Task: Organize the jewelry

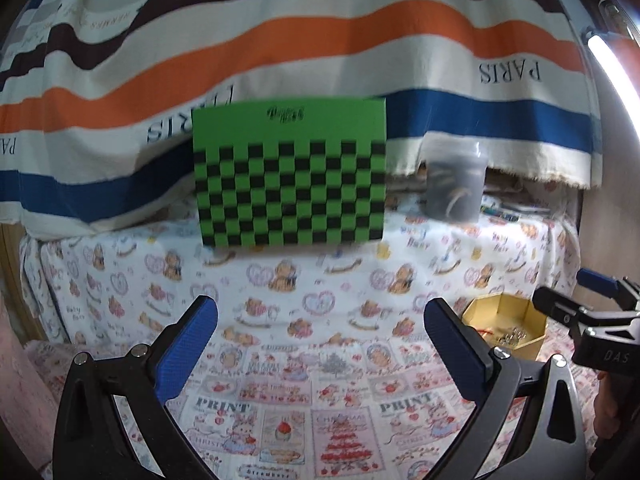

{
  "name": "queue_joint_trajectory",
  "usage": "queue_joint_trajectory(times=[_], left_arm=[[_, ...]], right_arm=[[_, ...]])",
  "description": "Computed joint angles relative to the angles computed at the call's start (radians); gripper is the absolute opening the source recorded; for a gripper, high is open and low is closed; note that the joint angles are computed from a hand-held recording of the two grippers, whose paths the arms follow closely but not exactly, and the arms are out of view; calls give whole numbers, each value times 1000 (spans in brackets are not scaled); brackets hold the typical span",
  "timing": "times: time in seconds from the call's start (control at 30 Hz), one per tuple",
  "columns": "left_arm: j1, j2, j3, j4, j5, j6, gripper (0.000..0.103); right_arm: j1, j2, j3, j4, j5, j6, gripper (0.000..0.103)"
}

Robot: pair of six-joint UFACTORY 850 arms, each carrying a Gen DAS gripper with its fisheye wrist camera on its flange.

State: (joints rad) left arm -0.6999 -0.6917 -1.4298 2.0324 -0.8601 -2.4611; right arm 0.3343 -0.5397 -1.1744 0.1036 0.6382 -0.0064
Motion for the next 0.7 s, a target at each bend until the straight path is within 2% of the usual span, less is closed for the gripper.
queue_joint_trajectory(times=[0.2,0.27,0.4,0.47,0.53,0.6,0.7], left_arm=[[10,-15,1,0,-10,-22,102],[9,-21,-3,-14,-26,-18,102],[4,-32,-10,-9,-29,10,102],[6,-34,-17,-5,0,25,102],[16,-27,-5,29,21,-32,102],[23,-29,-13,-7,37,-34,102],[17,-40,-29,-64,4,2,102]], right_arm=[[14,-30,-6,53,36,-91,103],[9,-33,-14,37,15,-74,103],[5,-30,-9,40,27,-62,103],[9,-30,-10,68,28,-88,103],[16,-28,-3,95,46,-120,103],[23,-23,7,129,71,-150,103],[21,-22,10,132,74,-142,103]])
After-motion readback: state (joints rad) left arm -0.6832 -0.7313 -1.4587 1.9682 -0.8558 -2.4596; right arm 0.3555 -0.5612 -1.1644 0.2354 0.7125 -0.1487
